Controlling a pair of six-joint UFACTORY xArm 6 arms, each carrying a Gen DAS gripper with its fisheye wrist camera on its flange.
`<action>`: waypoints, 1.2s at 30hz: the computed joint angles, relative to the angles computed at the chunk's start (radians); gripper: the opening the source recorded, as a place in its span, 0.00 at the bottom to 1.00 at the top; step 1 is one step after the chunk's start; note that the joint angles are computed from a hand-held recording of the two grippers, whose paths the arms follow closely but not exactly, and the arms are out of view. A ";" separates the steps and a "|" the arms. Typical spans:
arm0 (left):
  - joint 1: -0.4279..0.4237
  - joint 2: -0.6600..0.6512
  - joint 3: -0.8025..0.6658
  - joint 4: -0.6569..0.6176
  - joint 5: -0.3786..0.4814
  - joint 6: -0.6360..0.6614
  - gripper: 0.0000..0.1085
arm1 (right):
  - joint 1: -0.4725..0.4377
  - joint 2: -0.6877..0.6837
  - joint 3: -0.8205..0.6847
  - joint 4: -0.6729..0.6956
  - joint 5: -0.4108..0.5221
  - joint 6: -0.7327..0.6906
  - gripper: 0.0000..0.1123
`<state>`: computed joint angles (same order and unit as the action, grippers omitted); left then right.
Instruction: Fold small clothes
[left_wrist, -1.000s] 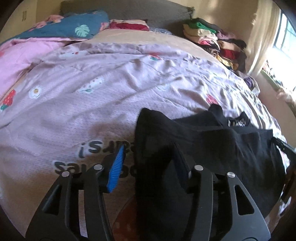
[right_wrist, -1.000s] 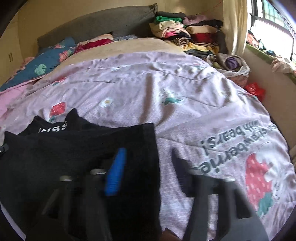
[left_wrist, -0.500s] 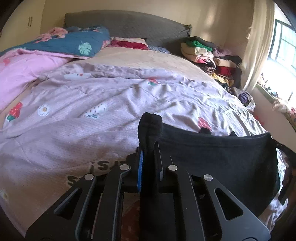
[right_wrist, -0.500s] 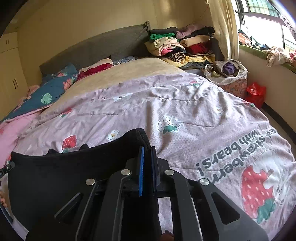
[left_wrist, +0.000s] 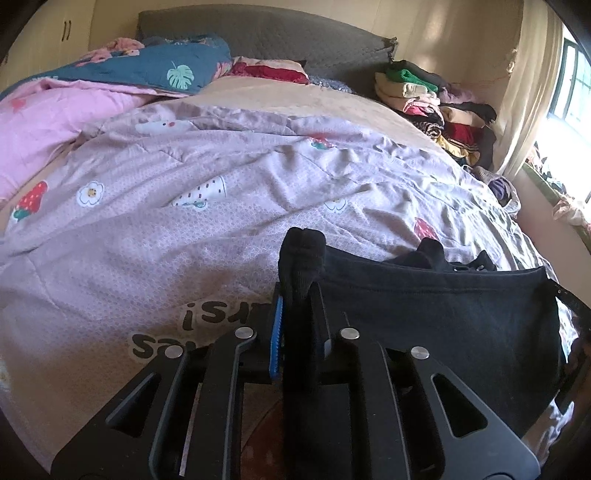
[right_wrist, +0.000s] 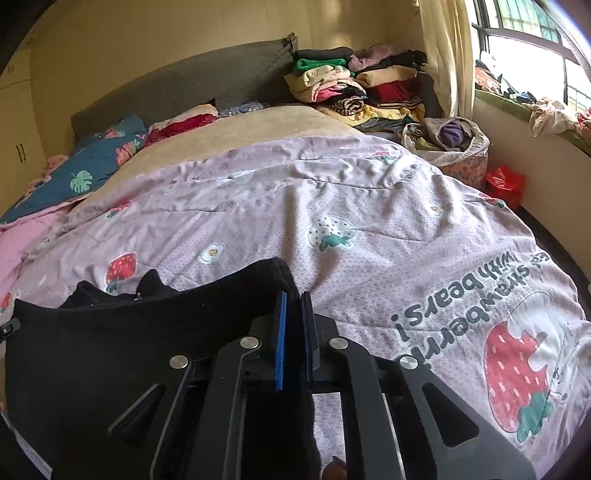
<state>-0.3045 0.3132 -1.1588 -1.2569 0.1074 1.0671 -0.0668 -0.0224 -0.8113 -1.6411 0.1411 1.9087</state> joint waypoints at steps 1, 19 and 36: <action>-0.002 -0.002 0.004 0.011 -0.011 -0.009 0.10 | 0.006 -0.006 0.007 0.018 0.024 -0.016 0.06; -0.039 -0.095 0.110 0.170 -0.124 -0.141 0.52 | -0.023 -0.155 0.130 0.077 -0.011 -0.049 0.55; -0.017 -0.251 0.250 0.150 -0.052 -0.153 0.78 | -0.026 -0.314 0.307 0.234 -0.098 -0.207 0.59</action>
<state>-0.3213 0.0621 -0.9084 -1.1072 0.0551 0.9145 -0.0929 -0.3365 -0.5043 -1.4073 0.0427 1.7018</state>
